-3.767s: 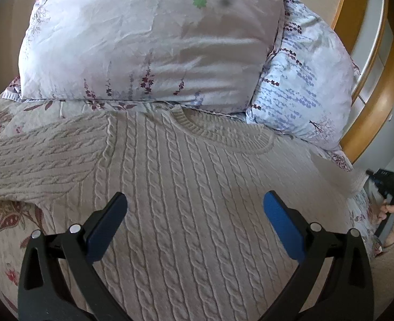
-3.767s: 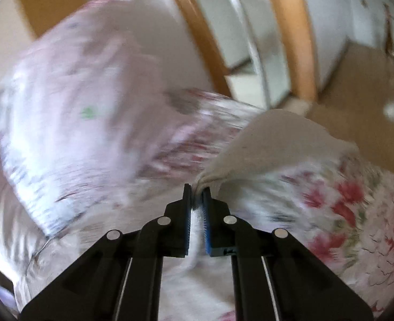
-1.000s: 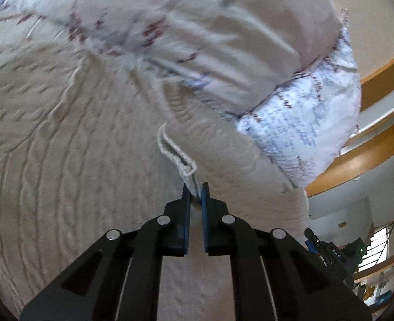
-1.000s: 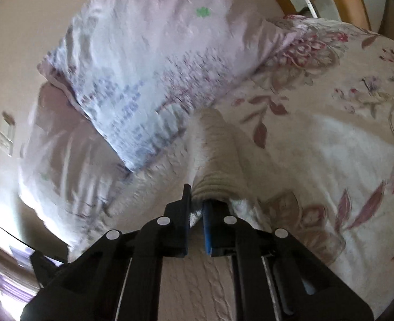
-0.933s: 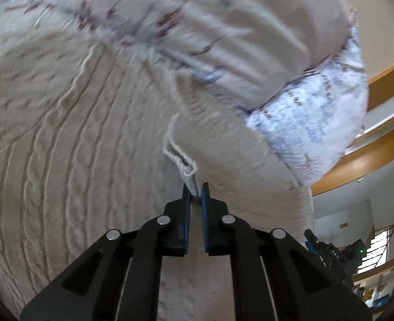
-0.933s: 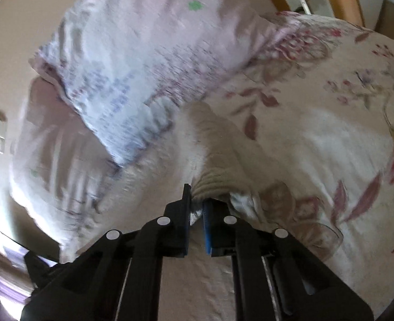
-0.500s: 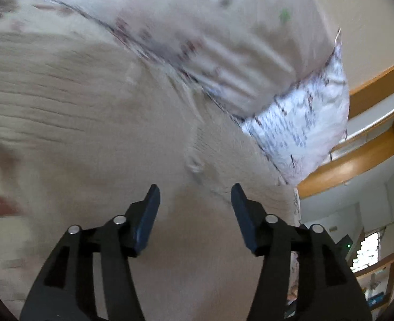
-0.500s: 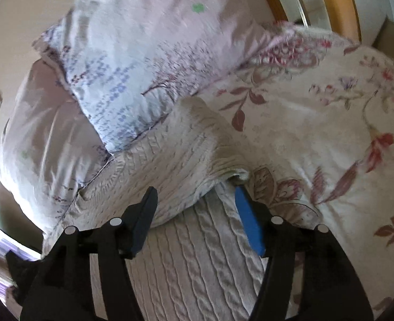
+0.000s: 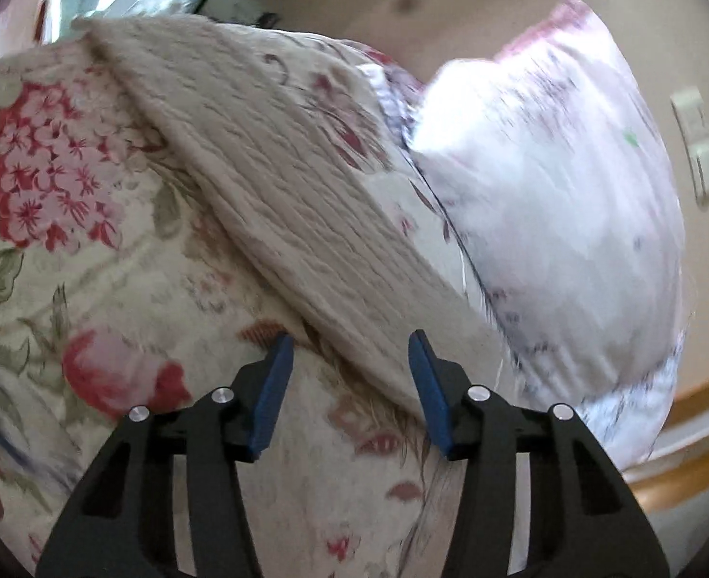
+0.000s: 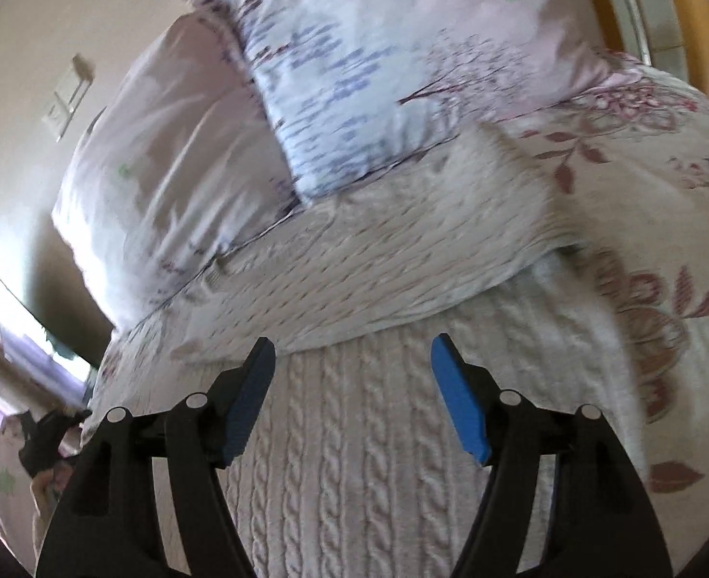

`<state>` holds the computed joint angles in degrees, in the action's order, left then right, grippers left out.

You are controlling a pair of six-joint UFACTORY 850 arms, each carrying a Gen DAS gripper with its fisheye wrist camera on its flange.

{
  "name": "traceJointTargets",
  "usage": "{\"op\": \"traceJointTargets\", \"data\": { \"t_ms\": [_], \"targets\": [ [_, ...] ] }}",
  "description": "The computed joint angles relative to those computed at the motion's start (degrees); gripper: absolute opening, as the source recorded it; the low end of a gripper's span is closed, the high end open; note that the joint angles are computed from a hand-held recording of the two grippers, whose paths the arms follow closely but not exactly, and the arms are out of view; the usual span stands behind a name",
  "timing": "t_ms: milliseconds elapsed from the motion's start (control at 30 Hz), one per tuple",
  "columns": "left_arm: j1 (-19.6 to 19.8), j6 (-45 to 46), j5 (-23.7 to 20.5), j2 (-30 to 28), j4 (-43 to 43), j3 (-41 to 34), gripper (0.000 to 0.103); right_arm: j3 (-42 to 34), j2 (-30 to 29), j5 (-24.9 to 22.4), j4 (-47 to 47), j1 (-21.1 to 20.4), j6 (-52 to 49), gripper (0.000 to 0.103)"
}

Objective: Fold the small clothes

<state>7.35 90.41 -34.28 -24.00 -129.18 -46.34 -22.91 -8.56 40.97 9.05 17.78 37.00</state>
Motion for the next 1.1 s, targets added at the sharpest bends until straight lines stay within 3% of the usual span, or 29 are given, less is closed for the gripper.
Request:
{"op": "traceJointTargets", "data": {
  "t_ms": [267,400,533,667,800,933,1100],
  "targets": [
    [2.49,-1.23,-2.13,-3.83,-4.38,-2.74,0.030,0.00,-2.00,2.61,-2.11,0.38,0.09,0.070],
    [3.87,-4.57,-5.04,-6.16,-3.36,-3.95,0.010,0.20,-3.18,5.02,-7.32,-1.02,4.55,0.070],
    [2.98,-1.94,-6.24,-4.98,-5.64,-3.40,0.007,0.67,-3.64,7.38,-10.85,-2.07,7.26,0.071],
    [0.64,0.91,-11.66,-2.46,-6.85,-2.81,0.006,0.82,-3.90,8.57,-12.37,-2.37,8.60,0.071],
    [-4.79,4.37,-18.04,-0.47,-6.99,-3.38,0.006,1.13,-4.23,10.14,-13.59,-2.77,9.70,0.071],
    [-12.67,7.10,-23.30,-2.18,-5.57,-6.11,0.006,1.38,-4.54,11.61,-14.75,-3.24,10.61,0.071],
    [-21.46,3.42,-19.22,-9.57,0.68,-12.57,0.007,1.60,-4.60,12.28,-14.77,-3.16,10.73,0.071]
  ]
}}
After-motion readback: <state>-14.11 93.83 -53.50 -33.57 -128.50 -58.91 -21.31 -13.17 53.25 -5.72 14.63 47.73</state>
